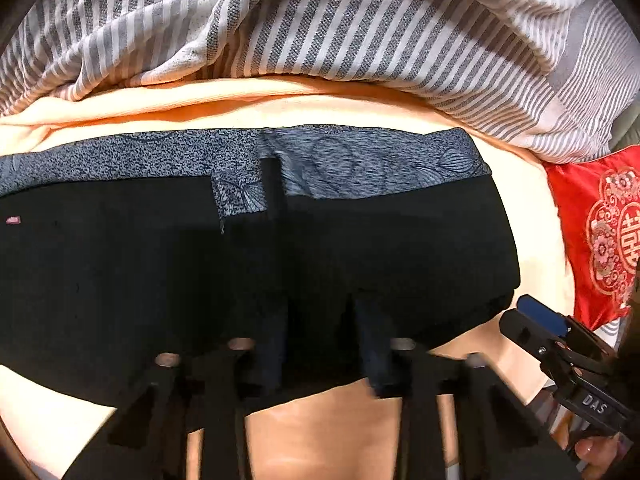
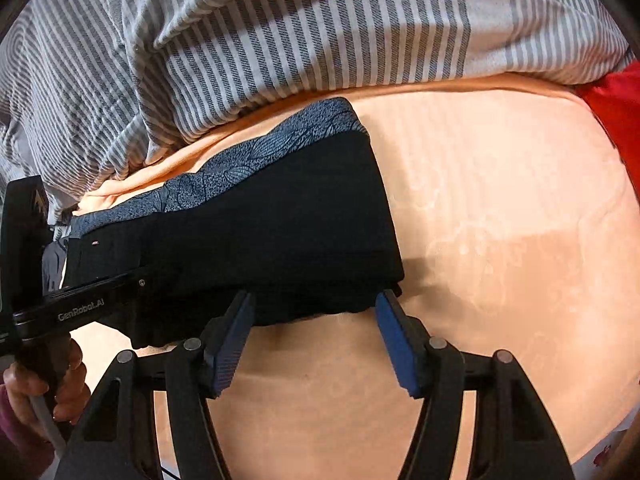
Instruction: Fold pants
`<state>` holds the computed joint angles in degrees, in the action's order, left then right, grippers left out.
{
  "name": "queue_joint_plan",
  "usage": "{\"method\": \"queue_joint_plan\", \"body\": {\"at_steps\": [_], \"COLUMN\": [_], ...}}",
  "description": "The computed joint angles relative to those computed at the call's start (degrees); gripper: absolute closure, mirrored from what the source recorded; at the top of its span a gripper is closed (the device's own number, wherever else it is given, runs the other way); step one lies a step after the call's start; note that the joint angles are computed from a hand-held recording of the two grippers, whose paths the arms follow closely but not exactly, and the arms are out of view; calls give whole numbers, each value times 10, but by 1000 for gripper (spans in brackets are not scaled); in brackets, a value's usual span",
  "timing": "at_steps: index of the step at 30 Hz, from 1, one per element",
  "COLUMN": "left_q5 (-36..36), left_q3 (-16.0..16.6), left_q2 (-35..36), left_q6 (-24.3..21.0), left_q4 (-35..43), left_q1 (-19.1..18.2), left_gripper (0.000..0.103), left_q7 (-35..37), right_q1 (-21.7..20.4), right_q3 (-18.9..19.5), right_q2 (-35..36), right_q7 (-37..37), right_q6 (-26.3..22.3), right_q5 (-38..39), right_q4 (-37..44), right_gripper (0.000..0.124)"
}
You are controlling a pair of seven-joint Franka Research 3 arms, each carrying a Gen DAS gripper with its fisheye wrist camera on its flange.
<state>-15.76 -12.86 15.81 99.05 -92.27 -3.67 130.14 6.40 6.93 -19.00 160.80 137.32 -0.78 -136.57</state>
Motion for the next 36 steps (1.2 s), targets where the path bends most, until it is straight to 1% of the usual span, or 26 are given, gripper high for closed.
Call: {"method": "queue_joint_plan", "body": {"at_steps": [1, 2, 4, 7, 8, 11, 13, 16, 17, 18, 22, 24, 26, 28, 29, 31, 32, 34, 36], "left_q5": [-9, -22, -26, -4, 11, 11, 8, 22, 31, 43, 65, 80, 81, 83, 86, 92, 94, 93, 95], "left_q3": [0, 0, 3, 10, 13, 16, 16, 17, 19, 21, 26, 25, 23, 19, 18, 17, 17, 17, 18], "left_q2": [-5, -13, -31, -45, -45, -41, -37, -36, -39, -36, -6, 7, 21, 24, 23, 18, 18, 20, 21], "left_q6": [-7, -7, -4, 6, 16, 34, 37, 48, 59, 60, 38, 39, 34, 39, 45, 56, 57, 59, 62], "left_q4": [-1, -4, -16, -41, -54, -71, -67, -56, -54, -44, 12, 30, 46, 45, 40, 25, 23, 22, 23], "left_q1": [4, 10, 14, 10, 8, 9, 10, 8, 8, 8, 15, 14, 16, 17, 17, 16, 17, 17, 19], "left_gripper": [80, 85, 85, 85, 90, 90, 90, 90, 90, 90, 90, 90, 90, 90, 90, 90, 90, 90, 90], "left_q7": [3, 14, 35, 48, 47, 52, 45, 34, 32, 28, 6, -7, -19, -24, -23, -22, -24, -31, -36], "right_q1": [0, 0, -2, -3, -2, -1, 1, 8, 11, 16, 44, 64, 89, 101, 100, 97, 95, 88, 89], "right_q3": [-1, -2, -1, -1, -2, -4, -4, -9, -11, -15, -30, -39, -52, -55, -53, -46, -43, -35, -37], "right_q2": [-5, -11, -20, -26, -26, -25, -26, -29, -31, -33, -24, -3, 30, 59, 73, 89, 93, 95, 104], "right_q7": [1, 2, 5, 4, 1, -6, -12, -26, -33, -45, -105, -138, -182, -216, -218, -214, -205, -182, -181], "right_q6": [1, 2, -1, -2, -3, -4, -3, 5, 15, 31, 123, 173, 203, 217, 209, 207, 217, 238, 252], "right_q5": [2, 5, 7, 14, 18, 28, 33, 54, 64, 79, 153, 206, 268, 312, 319, 332, 341, 335, 347], "right_q4": [-5, -10, -17, -22, -23, -22, -23, -29, -34, -38, -52, -50, -35, -18, -8, 2, 0, -5, -2], "right_gripper": [57, 57, 57, 57, 57, 57, 57, 57, 57, 57, 57, 57, 57, 57, 57, 57, 57, 57, 57]}}
